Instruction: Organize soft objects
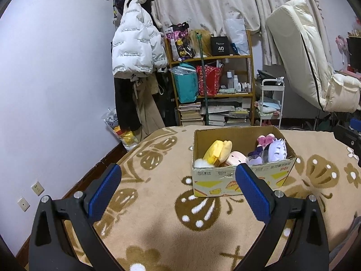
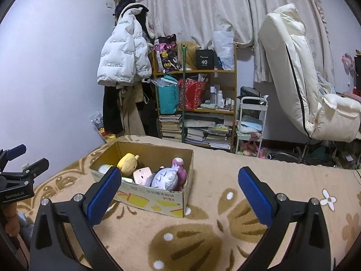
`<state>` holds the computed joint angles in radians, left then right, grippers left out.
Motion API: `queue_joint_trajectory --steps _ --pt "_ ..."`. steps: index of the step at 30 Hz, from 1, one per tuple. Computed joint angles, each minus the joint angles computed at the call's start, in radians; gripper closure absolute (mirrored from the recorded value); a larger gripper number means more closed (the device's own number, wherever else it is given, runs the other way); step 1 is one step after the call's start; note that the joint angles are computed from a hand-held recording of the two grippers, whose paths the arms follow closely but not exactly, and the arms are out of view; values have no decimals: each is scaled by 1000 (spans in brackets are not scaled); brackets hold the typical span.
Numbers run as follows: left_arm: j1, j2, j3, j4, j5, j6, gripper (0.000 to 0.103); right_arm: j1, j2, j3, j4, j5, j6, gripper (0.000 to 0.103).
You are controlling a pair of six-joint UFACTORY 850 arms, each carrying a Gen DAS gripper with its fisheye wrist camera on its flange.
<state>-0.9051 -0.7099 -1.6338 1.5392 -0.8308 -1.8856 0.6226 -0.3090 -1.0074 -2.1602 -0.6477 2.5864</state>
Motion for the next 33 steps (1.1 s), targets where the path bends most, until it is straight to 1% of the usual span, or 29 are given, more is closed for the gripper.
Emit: queue_joint_trajectory --steps 13,33 --pt "2 -13 -18 -19 12 20 3 -4 -20 -15 43 6 -32 0" --pt "3 -8 -15 -24 10 13 3 -9 -18 -12 33 10 -26 0"
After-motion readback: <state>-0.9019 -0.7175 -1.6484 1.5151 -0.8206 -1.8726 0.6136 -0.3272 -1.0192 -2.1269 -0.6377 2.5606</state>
